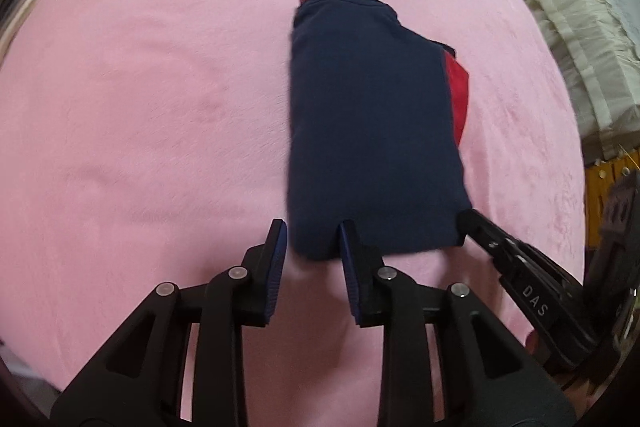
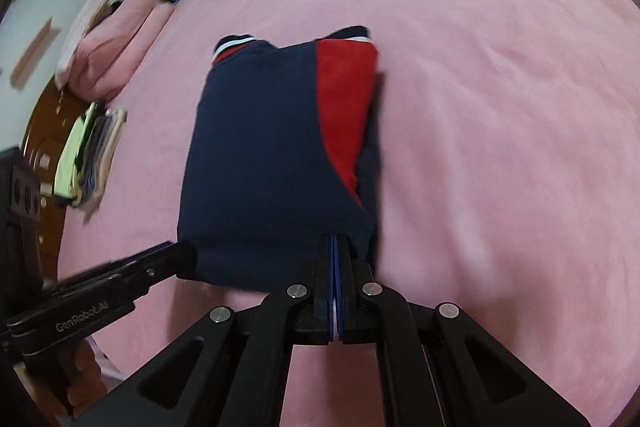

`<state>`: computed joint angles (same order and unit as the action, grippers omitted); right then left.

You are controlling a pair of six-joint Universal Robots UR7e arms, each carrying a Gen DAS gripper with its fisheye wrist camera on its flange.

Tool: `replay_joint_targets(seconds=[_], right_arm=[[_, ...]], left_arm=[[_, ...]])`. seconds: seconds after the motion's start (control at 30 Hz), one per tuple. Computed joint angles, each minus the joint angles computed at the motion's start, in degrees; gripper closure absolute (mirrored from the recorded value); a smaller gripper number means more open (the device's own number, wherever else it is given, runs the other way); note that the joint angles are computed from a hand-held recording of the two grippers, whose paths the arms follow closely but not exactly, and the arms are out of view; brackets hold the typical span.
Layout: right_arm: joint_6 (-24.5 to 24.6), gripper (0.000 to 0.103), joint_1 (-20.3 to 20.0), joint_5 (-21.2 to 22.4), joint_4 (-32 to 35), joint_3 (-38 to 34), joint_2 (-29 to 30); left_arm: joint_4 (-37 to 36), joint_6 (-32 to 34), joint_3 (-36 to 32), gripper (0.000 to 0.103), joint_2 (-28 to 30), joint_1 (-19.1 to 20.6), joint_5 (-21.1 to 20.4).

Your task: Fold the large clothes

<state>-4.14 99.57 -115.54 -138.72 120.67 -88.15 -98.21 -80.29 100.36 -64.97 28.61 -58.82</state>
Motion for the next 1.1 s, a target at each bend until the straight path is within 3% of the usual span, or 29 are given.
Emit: replay_joint_targets(seconds=[0.1,0.2,0.3,0.37,0.43,0.5,0.7,1.1], right_arm=[[1.07,0.102,1.95,-5.38,4.41,-0.89,-1.34],[4.44,0.101,1.79,-3.27,12.36,-4.3,-2.52],[6.14,0.096,2.37,-2.65,20.5,-7.01,-4.56],[6.8,0.083,3.55,-2.75,23.74,-8.68,-3.99],[8.08,0.038,4.86,-3.25,27.84,-10.02,-6.27],[9.6,0.019,6.39,-4.36,27.53,-10.59,-6.17],[10.52,0.019,9.15,-5.86,29.83,-13.73,-5.6],[10.87,0.018,10.45,-6.95,31.69,-15.23,-5.46]], left_arm=[[5.38,-0.87,-2.51,0.072,0.94,-0.51,-1.19],[11.7,-2.19,-5.14,0.051,1.39,-1.66,-1.05],[15.71,-2.92,-7.4,0.049,1.9,-2.2,-0.41],[16.83,-2.89,-8.29,0.049,1.82,-2.31,-0.93],[17.68,-2.6,-9.37,0.049,2.08,-2.16,-1.39],[19.23,-3.1,-10.59,0.048,2.31,-2.42,-1.16],[21.55,-2.39,-13.43,0.037,3.02,-3.22,0.38],[22.34,-0.26,-14.47,0.036,3.67,-2.96,0.2]])
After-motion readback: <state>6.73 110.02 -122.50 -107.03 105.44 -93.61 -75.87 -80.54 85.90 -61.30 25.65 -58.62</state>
